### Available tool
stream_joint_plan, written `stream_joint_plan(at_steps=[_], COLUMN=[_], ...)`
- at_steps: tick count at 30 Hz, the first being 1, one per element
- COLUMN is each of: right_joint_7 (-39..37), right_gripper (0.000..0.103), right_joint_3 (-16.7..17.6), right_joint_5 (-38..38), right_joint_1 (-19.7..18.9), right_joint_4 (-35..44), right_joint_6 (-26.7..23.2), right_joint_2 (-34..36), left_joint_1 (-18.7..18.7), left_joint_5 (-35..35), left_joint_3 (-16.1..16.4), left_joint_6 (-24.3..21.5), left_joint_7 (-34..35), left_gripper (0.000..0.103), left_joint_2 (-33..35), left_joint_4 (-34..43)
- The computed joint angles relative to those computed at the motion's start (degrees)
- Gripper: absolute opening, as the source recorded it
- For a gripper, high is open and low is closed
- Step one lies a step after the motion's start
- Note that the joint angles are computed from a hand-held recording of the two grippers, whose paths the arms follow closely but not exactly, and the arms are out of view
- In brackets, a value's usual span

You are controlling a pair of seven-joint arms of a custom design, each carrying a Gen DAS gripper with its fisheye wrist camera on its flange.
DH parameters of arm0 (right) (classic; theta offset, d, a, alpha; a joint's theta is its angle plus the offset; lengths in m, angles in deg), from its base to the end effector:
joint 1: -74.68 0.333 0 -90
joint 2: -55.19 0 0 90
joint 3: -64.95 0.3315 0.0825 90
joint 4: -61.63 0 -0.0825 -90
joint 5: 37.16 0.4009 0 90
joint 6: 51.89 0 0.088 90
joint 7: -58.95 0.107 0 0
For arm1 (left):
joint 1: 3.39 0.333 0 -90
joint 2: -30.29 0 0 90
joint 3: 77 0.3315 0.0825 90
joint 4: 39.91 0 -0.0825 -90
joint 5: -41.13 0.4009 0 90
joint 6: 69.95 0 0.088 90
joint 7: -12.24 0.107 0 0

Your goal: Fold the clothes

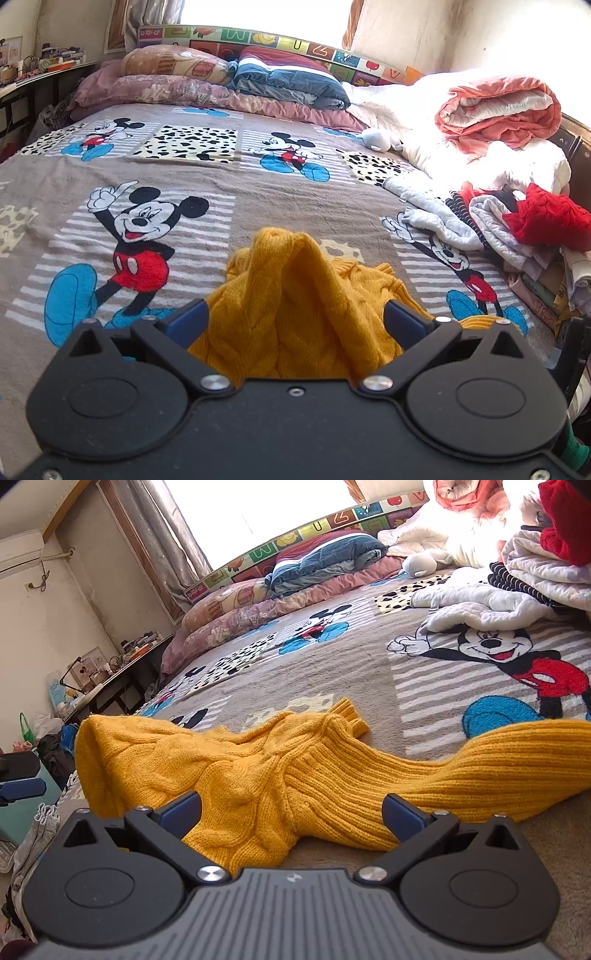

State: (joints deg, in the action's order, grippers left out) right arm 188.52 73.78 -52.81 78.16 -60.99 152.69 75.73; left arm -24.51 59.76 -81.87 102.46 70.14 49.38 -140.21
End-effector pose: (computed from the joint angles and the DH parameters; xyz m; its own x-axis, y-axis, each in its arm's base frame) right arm 0.6125 0.1598 0.3706 0.0612 -0.8805 -0.4701 -0.5671 0.3569 -0.7423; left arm 0.6338 -0.3262 0.4984 -0.2633 -0.9455 0.1918 -0.6255 0.0160 -0.7801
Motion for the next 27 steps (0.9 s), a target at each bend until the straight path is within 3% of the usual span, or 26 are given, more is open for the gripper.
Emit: stream_joint_plan(at_steps=[3,6,8,12,15,16,19,27], right_joint_7=[1.1,3.8,5.3,8.9,11.5,12.4,13.3,15.2], right_gripper=[0.103,0.103,0.103,0.103,0.103,0.103,0.103,0.103], right_joint_3=[2.5,6.8,8.4,11.8,13.2,13.6,13.0,10.5], right_joint_5=[-4.8,-10.4,-12.5,-16.8,-19.6,-20.5,-21.6,-23.1], right_joint_1=[-3.3,-8.4,-10.5,-14.6,-16.5,-17.0,-16.6,-15.4], right_joint_4=[3.9,7.2,8.3,10.2,10.7,10.9,11.0,10.5], right_joint_6=[-1.2,-1.8,-2.0,-1.8,-1.8,-1.8,-1.7,0.1], right_joint_2=[2.8,5.5,6.5,8.5,9.0,9.1,9.0,7.8], left_joint_1=[0.0,1.8,2.5,1.6,-0.3,-0.8,-2.6,-3.2], left_joint_5=[0.7,-1.3,-2.8,-4.3,-2.6,-1.8,2.1,6.9], left_joint_3=[0.2,-2.3,-3.8,-3.7,-1.7,-0.9,1.3,0.1], left_joint_6=[-3.0,-6.7,-9.5,-14.2,-13.4,-13.0,-9.4,-5.7], left_joint_7=[2.0,7.0,10.8,14.5,13.4,12.8,10.5,9.8], left_gripper=[0.101,0.092,0.075,0.058,0.045,0.036,0.022,0.017], left_joint_2=[2.9,6.5,8.9,12.3,11.8,11.6,9.2,2.3], left_joint_4=[5.4,11.3,14.9,20.1,18.6,17.9,13.2,-0.2])
